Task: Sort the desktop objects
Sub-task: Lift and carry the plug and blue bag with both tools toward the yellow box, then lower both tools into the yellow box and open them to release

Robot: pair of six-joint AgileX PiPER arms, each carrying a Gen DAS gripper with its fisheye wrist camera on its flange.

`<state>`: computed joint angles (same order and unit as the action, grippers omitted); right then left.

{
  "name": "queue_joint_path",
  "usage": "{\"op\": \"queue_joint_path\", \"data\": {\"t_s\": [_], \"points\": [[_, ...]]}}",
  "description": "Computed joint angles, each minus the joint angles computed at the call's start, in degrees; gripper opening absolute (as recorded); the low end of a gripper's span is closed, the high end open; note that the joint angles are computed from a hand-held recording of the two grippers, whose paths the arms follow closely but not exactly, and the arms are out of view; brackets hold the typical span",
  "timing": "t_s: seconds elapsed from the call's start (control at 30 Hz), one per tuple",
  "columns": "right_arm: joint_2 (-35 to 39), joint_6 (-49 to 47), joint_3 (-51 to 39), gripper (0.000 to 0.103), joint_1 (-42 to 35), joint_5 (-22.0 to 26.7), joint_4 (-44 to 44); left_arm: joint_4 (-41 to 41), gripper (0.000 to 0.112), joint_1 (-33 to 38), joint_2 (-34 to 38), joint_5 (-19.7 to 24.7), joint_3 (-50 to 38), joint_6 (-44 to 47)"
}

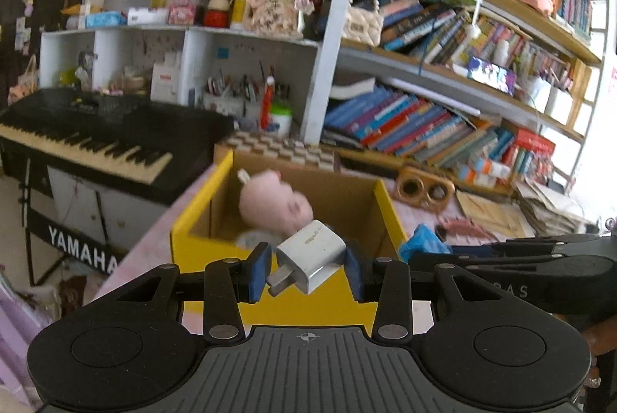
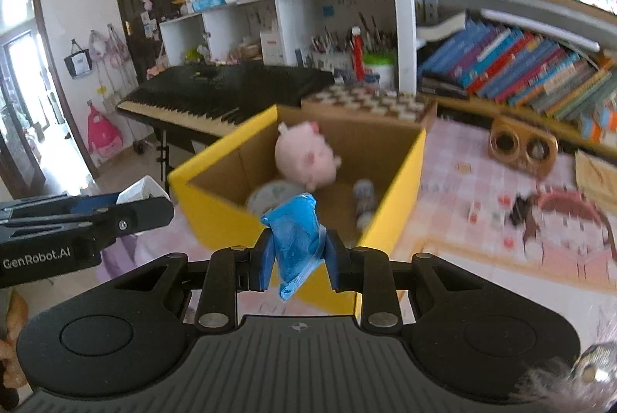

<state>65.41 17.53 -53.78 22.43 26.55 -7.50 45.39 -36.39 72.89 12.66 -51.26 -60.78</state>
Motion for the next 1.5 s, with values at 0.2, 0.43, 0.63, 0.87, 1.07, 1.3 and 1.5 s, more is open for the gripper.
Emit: {"op": "queue_joint_path", "data": {"t_s": [0.2, 0.43, 0.63, 0.87, 1.07, 1.3, 1.5], "points": [[9.10, -22.83, -7.74, 0.025, -5.98, -0.67, 16.02, 0.74, 0.039, 2.57, 8.58, -1.09, -8.01, 0.12], [23.82, -46.28, -21.83, 0.025, -10.45, 8.71, 28.17, -25.85, 0.039, 5.83, 20.47, 2.86, -19.92, 31.41], [37.45, -50.82, -38.16, 0.025, -9.87, 21.82, 22.70, -41.68, 0.039, 7.86, 30.07, 12.28, -32.15, 52.09], [46.99, -52.33, -49.86, 0.025, -8.88, 31.93, 17.89, -45.30, 0.039, 8.26, 38.17, 21.82, -43.15, 57.15], [50.62, -54.17, -53.62, 0.025, -8.69, 36.55, 16.47, -46.30, 0.039, 8.42, 41.99, 26.37, -47.93, 58.10], [50.78, -54.89, -53.55, 0.025, -8.69, 37.33, 17.12, -45.36, 0.039, 8.47, 42.99, 26.89, -48.21, 56.78], [48.98, -54.44, -51.56, 0.027, -9.21, 35.44, 18.15, -44.81, 0.048, 8.33, 41.06, 24.62, -46.36, 56.20]]}}
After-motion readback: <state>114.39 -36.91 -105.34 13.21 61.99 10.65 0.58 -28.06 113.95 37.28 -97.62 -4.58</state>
